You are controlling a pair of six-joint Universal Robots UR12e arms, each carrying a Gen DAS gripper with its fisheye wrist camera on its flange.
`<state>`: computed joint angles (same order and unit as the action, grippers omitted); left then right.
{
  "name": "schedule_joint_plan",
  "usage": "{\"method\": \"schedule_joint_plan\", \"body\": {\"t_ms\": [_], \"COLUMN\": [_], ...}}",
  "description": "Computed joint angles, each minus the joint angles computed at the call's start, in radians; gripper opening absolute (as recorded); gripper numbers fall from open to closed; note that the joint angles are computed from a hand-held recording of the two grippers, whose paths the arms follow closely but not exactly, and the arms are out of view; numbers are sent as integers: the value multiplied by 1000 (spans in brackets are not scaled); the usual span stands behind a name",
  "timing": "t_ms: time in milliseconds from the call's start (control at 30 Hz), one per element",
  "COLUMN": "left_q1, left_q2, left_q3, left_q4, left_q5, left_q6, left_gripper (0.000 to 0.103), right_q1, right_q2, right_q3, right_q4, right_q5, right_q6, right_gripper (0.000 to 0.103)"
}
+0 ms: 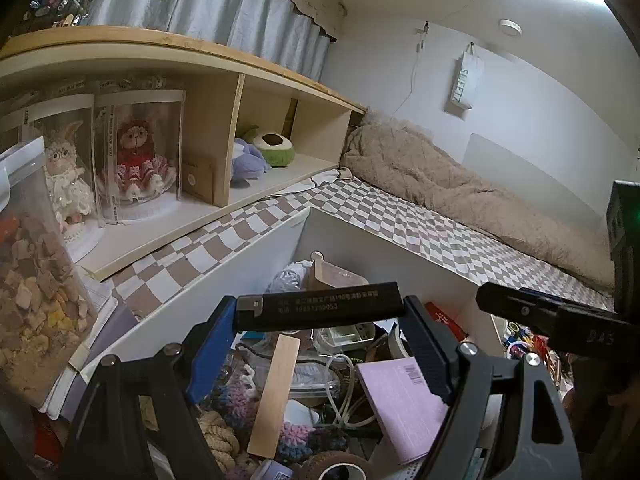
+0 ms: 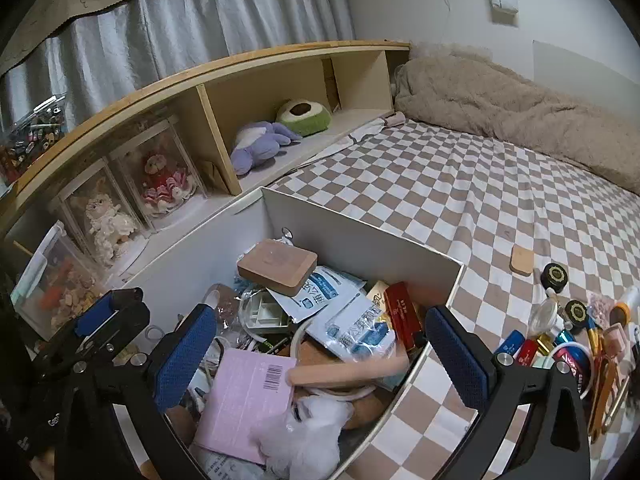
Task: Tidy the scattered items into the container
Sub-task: 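Lower the black lighter with the left tool while the right tool lowers the wooden piece into the box, then open both tools to release the lighter and wooden piece into the box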
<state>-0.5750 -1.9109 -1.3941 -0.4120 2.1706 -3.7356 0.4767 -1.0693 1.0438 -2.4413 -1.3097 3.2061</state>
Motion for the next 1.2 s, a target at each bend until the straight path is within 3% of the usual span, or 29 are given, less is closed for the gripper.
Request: {"method": "schedule_joint_plan", "body": {"t_ms": [200,367,1067,1133,1200], "left_q1": [-1,-4,-22,-27,-33], "left_q2": [-1,-1,-1,-4,-7], "left_q3": [8,10,38,51,58], "left_q4": [-26,-32,-68,-95,-102], "left_q5": [7,8,23,42,65], "left_q6": [-8,-6,-4,-14,-21], "left_gripper": [82,93,94,102,103], "right_q1": [-7,-10,-20,-22,-24], "right_q2": [-9,-19,-60,-66,-71], "right_q3": [10,28,83,91,98], "right_q4": [-5,-33,-76,-80,-83], "right_q5": [38,62,82,83,81], "right_q6": [17,37,47,48,47], "right_gripper": [103,103,103,103,103]}}
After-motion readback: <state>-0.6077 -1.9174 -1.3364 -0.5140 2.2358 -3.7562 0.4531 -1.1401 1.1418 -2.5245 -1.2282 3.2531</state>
